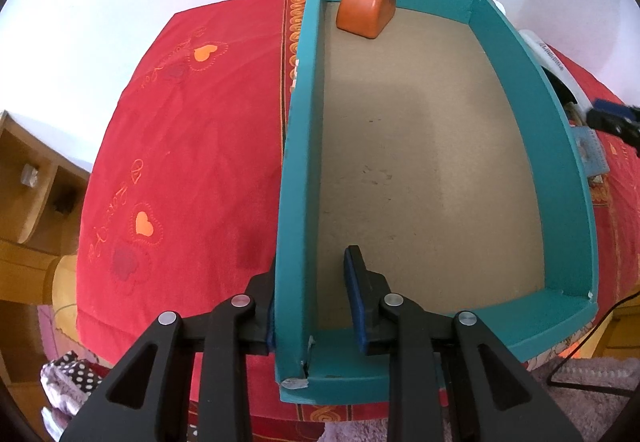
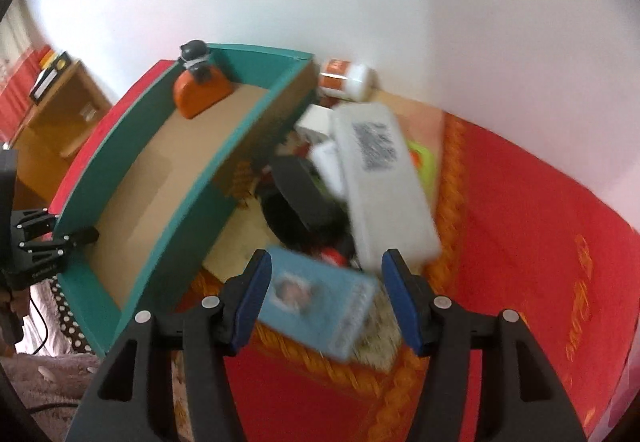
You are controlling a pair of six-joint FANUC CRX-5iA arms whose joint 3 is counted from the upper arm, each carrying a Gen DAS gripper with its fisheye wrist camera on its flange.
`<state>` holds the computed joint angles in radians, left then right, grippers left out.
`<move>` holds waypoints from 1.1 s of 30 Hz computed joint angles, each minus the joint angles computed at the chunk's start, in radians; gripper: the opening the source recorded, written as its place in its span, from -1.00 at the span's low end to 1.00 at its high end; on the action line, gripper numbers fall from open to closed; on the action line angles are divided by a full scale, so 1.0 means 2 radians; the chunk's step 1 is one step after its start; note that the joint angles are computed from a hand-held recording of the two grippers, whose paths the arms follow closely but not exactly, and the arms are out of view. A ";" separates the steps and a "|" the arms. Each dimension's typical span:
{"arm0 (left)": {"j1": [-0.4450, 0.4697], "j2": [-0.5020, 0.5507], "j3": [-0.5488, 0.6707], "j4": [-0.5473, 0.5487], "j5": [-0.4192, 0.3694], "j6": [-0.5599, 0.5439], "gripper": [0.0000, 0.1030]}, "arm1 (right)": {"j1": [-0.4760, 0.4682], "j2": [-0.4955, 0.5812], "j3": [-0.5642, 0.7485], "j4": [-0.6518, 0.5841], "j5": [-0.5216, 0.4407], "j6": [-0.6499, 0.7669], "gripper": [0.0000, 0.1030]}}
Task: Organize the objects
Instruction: 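Move the right gripper back to the pile and grasp the black spirit level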
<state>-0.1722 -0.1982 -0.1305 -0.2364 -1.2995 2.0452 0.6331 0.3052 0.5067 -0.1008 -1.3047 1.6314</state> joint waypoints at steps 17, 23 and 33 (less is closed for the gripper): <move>0.005 -0.008 -0.008 0.005 0.006 -0.004 -0.46 | 0.027 0.045 0.040 0.037 0.010 -0.010 -0.08; 0.001 -0.013 -0.012 0.002 0.010 -0.003 -0.46 | 0.037 0.052 0.041 0.049 0.002 -0.016 -0.30; 0.001 -0.017 -0.013 0.004 0.010 -0.006 -0.46 | 0.042 0.056 0.028 0.084 0.013 -0.050 -0.78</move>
<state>-0.1706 -0.2322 -0.1572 -0.2288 -1.2802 2.0324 0.7175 0.4167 0.5628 0.0681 -1.2788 1.5322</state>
